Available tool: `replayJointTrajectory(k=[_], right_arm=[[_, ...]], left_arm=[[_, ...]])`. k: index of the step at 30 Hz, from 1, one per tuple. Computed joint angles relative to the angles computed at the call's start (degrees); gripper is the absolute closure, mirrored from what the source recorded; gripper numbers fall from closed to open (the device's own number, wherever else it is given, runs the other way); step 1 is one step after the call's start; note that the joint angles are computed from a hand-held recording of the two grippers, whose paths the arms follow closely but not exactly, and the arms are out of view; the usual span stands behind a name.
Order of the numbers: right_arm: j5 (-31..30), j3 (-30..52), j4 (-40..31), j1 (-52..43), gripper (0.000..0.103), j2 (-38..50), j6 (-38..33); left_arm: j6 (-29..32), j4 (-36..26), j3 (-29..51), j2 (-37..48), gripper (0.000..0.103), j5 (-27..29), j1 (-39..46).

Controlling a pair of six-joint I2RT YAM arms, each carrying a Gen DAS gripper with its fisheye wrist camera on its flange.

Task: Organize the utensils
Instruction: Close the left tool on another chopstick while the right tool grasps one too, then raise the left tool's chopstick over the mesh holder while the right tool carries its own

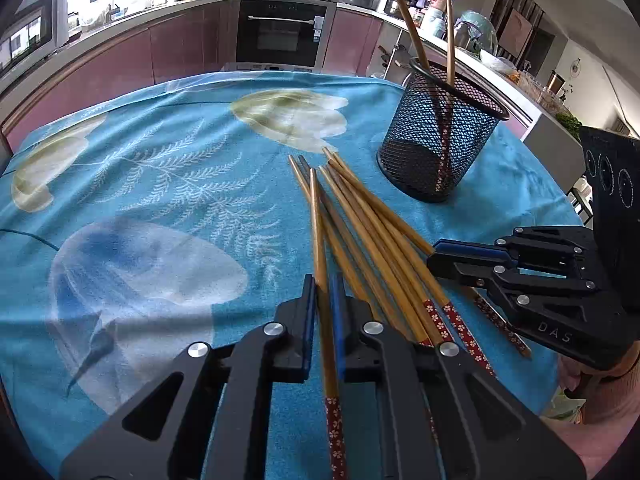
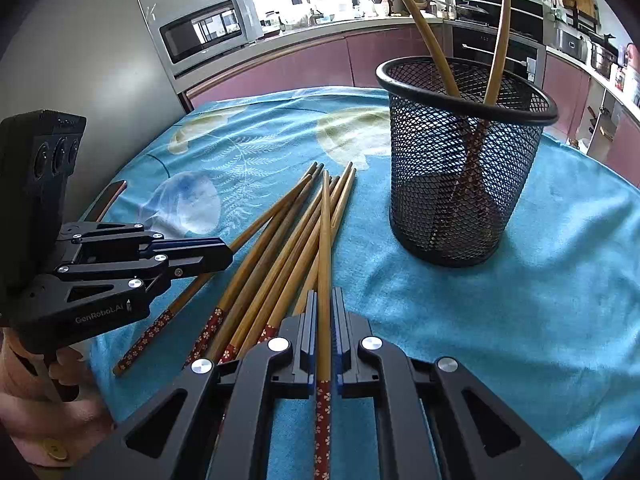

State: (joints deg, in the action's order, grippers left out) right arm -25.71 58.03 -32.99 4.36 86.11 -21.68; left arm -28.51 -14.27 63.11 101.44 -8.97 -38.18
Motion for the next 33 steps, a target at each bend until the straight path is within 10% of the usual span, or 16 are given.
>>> replayJointTrajectory(k=[33], right_arm=[[-17.58, 2.94, -5.14, -12.99, 0.097, -8.01, -3.85]], left_arm=[[1.71, 1.37, -2.23, -14.65, 0.095, 2.13, -0.63]])
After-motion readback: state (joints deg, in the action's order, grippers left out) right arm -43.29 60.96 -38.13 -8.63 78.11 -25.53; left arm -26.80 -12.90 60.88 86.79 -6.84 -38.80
